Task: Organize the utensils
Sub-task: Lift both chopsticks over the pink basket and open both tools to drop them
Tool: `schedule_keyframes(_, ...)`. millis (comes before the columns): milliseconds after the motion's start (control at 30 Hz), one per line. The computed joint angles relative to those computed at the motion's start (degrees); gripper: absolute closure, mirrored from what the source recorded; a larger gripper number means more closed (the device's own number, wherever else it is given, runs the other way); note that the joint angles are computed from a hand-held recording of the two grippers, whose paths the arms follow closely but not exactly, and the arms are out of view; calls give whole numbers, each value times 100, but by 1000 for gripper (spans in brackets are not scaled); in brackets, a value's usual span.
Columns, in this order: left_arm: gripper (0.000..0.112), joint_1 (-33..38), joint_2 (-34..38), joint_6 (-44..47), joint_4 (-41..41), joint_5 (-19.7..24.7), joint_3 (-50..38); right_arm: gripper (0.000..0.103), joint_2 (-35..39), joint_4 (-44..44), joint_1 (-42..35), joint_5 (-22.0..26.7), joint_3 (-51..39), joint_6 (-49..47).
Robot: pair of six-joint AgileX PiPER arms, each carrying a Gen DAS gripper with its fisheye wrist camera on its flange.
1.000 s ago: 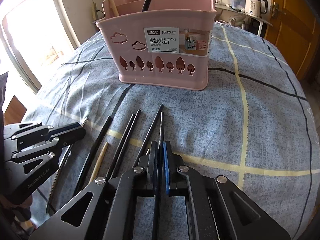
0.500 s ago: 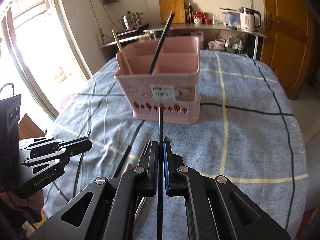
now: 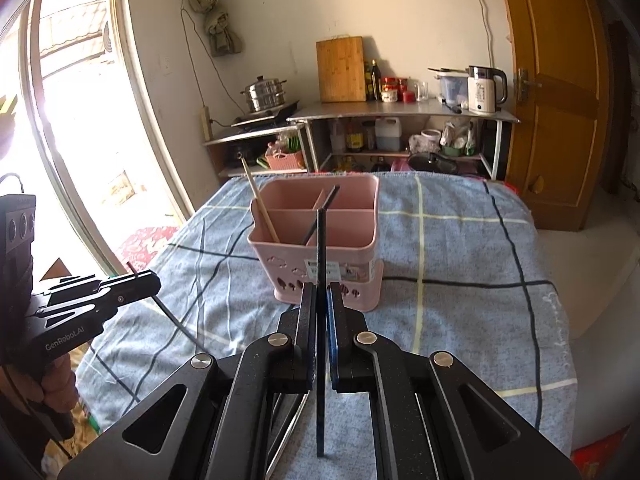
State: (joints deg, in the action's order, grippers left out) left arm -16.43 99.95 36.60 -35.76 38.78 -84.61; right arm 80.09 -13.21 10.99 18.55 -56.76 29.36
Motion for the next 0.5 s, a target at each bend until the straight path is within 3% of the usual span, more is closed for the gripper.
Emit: schedule_keyframes(500, 109, 7, -252, 86, -46, 57, 387, 98, -621, -544, 153, 242, 399, 472)
